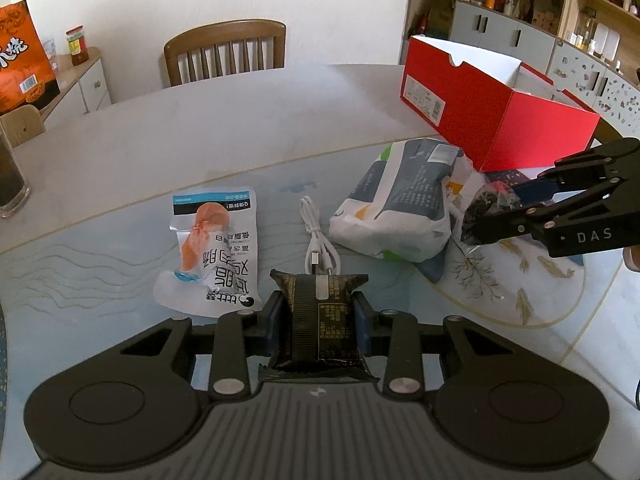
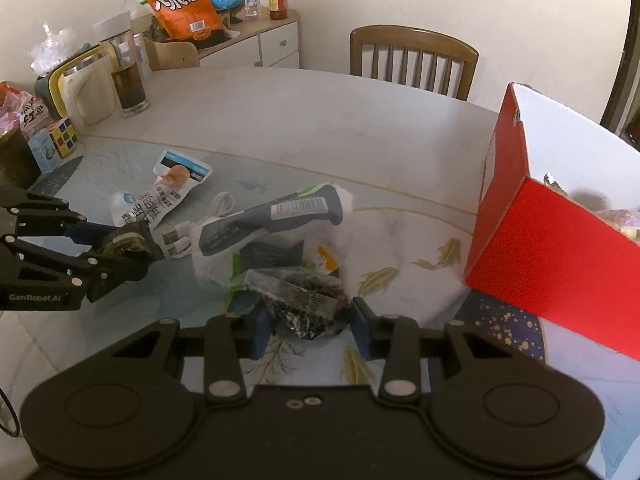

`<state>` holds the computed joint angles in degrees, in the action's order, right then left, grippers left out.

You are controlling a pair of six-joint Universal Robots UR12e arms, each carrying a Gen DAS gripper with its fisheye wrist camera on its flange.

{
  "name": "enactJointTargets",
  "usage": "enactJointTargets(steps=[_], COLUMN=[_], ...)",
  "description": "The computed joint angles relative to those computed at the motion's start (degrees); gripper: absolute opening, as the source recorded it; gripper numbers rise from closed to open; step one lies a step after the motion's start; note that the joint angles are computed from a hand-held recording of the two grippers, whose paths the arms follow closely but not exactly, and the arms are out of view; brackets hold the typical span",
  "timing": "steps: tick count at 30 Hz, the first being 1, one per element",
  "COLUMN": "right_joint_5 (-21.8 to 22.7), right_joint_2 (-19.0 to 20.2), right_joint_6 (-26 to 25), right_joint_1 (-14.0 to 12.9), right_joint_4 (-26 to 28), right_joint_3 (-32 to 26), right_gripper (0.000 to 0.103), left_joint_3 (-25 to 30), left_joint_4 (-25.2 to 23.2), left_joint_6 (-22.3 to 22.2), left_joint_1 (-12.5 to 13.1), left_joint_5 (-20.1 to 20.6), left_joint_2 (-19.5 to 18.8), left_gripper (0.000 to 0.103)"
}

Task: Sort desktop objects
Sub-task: 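Carry the dark snack and clear snack bag with both tools over the red box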

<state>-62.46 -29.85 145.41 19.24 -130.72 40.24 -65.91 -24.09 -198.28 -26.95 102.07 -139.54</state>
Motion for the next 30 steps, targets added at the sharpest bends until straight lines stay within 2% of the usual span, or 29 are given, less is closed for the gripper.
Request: enactJointTargets(steps=[11, 30], right_joint_5=[1.22, 5.57], right_joint_2=[-2.13, -7.24], right_joint_6=[-0.70, -1.61], right_joint_1=[-0.68, -3.22], right_joint_4=[-0.87, -4.41], right_joint_3=[2.75, 8.48], right_gripper=[0.040, 0.040], left_joint_3=[0.66, 4.43], left_joint_4=[-0.72, 0.34], left_joint_6=[0.14, 4.30], left_joint_1=[-0.73, -3.28], left_joint_5=[0.60, 2.50], left_joint_2=[0.34, 1.01], left_gripper=[0.034, 0.034])
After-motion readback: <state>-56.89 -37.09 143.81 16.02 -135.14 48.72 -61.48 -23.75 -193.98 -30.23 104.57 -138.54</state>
